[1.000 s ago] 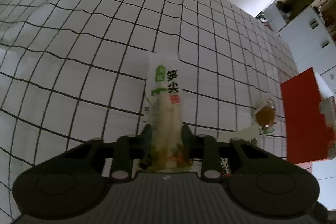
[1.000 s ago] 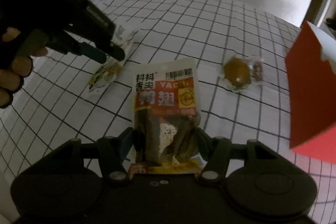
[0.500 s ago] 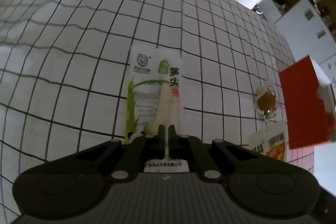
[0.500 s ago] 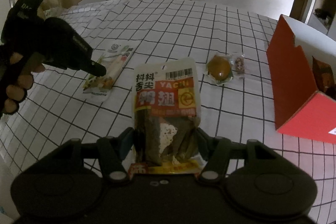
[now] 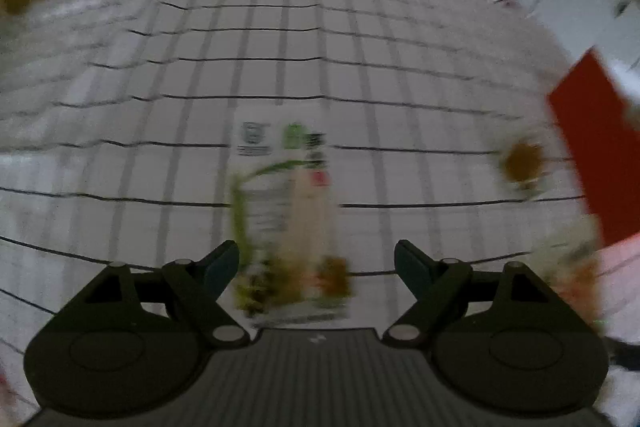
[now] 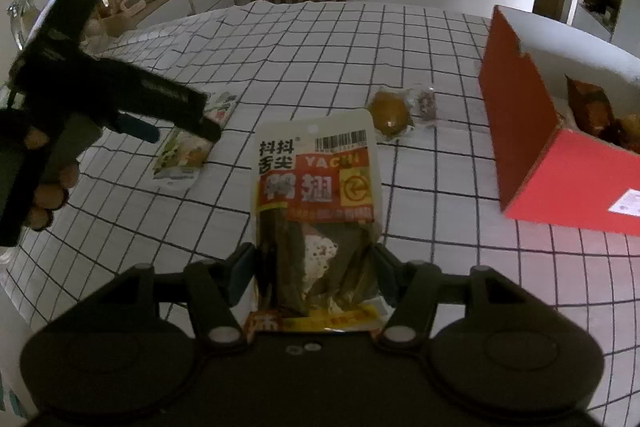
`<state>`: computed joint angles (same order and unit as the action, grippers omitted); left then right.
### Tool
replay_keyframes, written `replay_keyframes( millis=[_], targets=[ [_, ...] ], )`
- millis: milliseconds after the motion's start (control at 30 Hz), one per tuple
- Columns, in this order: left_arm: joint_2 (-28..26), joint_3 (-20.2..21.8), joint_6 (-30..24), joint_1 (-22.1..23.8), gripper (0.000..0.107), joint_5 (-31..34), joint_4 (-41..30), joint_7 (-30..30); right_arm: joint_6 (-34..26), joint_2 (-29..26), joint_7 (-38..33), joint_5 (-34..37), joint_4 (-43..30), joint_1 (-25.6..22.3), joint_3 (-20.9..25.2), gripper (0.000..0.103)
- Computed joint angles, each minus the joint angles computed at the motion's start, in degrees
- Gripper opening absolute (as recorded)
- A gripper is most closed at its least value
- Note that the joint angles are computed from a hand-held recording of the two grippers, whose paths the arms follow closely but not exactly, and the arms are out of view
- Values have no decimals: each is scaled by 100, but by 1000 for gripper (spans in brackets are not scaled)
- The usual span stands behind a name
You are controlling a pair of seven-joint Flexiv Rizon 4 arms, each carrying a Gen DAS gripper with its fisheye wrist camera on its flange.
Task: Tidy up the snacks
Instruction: 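Carry the bamboo-shoot packet and YAC packet with both tools over the red box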
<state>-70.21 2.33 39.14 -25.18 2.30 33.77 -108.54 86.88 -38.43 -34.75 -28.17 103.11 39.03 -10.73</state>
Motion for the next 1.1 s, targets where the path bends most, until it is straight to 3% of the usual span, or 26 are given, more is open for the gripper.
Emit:
replay_keyframes(
  millis=[200,467,600,667,767,900,1000,1033,1100],
  targets=[
    [-609,246,-1054,-38,85,103,-1150,-617,157,127,97,36,274,123,-206,61],
    [-894,256,-1411,-11,86,275,-1716,-792,323,228,81,164,532,225,-362,61],
    [-884,232,-1266,-9,82,346,-1639,-846,402,278,84,224,636,345,-519,61],
    [-628,210,-984,-56,67,413,-1178,-850,424,302,74,259,680,397,-582,61],
    [-456,152,-904,-41,61,378,-913,-847,451,325,34,306,730,433,-643,61],
    [-150,-37,-332,113,52,190,-217,-866,570,381,-37,378,834,514,-771,61],
    [126,-233,295,225,24,-41,432,-746,675,447,-132,475,949,581,-875,61],
    [137,-287,406,246,19,-144,499,-717,704,470,-178,517,980,580,-880,61],
    [114,-200,321,211,19,-258,441,-885,730,511,-276,590,1030,593,-906,61]
  ],
)
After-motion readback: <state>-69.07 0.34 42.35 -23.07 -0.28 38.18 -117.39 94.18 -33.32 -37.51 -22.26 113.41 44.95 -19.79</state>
